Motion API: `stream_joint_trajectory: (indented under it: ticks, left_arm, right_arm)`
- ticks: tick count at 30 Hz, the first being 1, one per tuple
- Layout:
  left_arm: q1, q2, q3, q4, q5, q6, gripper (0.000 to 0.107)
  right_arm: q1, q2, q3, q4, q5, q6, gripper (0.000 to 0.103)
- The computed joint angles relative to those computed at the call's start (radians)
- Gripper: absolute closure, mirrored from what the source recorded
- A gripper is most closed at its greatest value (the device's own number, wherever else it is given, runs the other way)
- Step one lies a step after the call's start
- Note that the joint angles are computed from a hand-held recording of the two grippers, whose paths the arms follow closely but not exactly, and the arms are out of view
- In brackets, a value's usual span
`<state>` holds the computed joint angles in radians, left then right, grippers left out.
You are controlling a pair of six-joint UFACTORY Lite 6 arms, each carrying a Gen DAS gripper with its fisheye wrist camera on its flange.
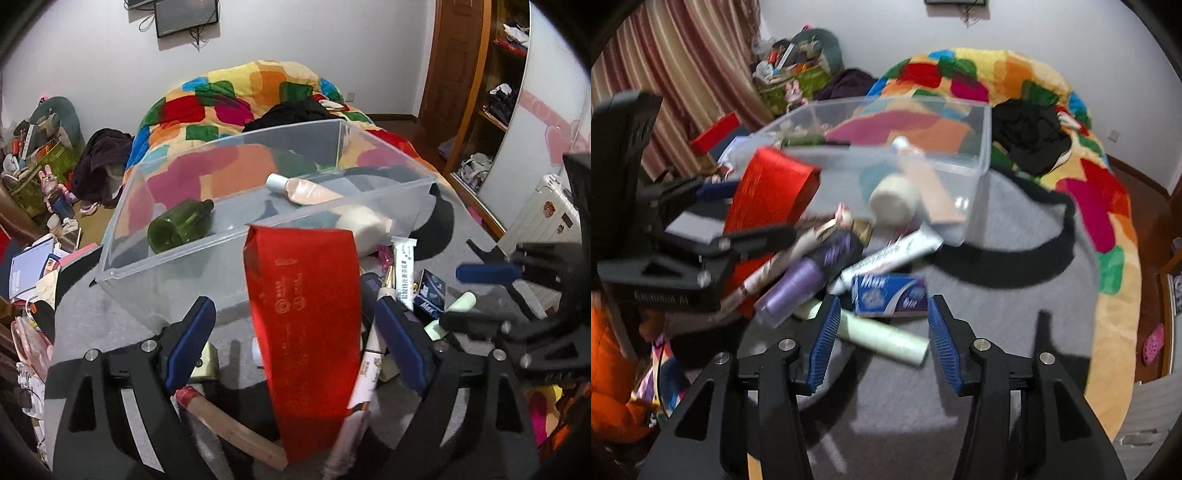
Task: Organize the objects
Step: 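Grasp the red packet with the left gripper while the right grasps the white-green tube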
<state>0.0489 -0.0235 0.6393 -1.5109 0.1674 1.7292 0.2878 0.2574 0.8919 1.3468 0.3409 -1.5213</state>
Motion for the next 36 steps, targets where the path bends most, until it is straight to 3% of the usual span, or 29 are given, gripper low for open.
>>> stream_joint_trajectory:
  ticks: [7, 9, 13, 16, 19, 24, 26, 28, 31, 36]
  left_arm:
    - [0.087, 0.023, -0.023, 0.001, 0.027, 0.038, 0.018]
    - [0.111, 0.014, -0.043, -0.019, 0.038, 0.078, 0.018]
    - [0.155, -0.028, -0.088, 0.0, 0.058, 0.109, 0.018]
    - [0.151, -0.025, -0.084, 0.036, 0.065, 0.078, 0.018]
    - [0.127, 0.022, -0.043, 0.078, 0.065, 0.014, 0.018]
    - [0.055, 0.051, -0.021, 0.009, -0.003, 0.039, 0.018]
    - [0.034, 0.047, -0.031, -0.094, -0.03, 0.134, 0.021]
    - [0.031, 0.028, -0.05, -0.191, -0.03, 0.233, 0.034]
    - [0.051, 0.013, -0.063, -0.141, -0.006, 0.185, 0.046]
    - [0.117, -0.019, -0.094, -0.108, 0.048, 0.161, 0.052]
  right_arm:
    - [0.013, 0.001, -0.037, -0.024, 0.033, -0.024, 0.056]
    - [0.023, -0.022, -0.068, -0.033, 0.025, -0.033, 0.059]
    - [0.03, -0.076, -0.13, -0.051, 0.035, -0.06, 0.075]
    - [0.048, -0.091, -0.14, -0.059, 0.022, -0.052, 0.076]
    - [0.072, -0.073, -0.124, -0.02, -0.002, -0.06, 0.076]
    - [0.119, -0.065, -0.123, 0.141, -0.062, -0.162, 0.076]
    - [0.131, -0.07, -0.131, 0.218, -0.085, -0.231, 0.084]
    - [0.132, -0.081, -0.146, 0.26, -0.076, -0.266, 0.087]
    - [0.14, -0.101, -0.171, 0.317, -0.072, -0.315, 0.089]
    - [0.15, -0.152, -0.22, 0.346, -0.059, -0.337, 0.089]
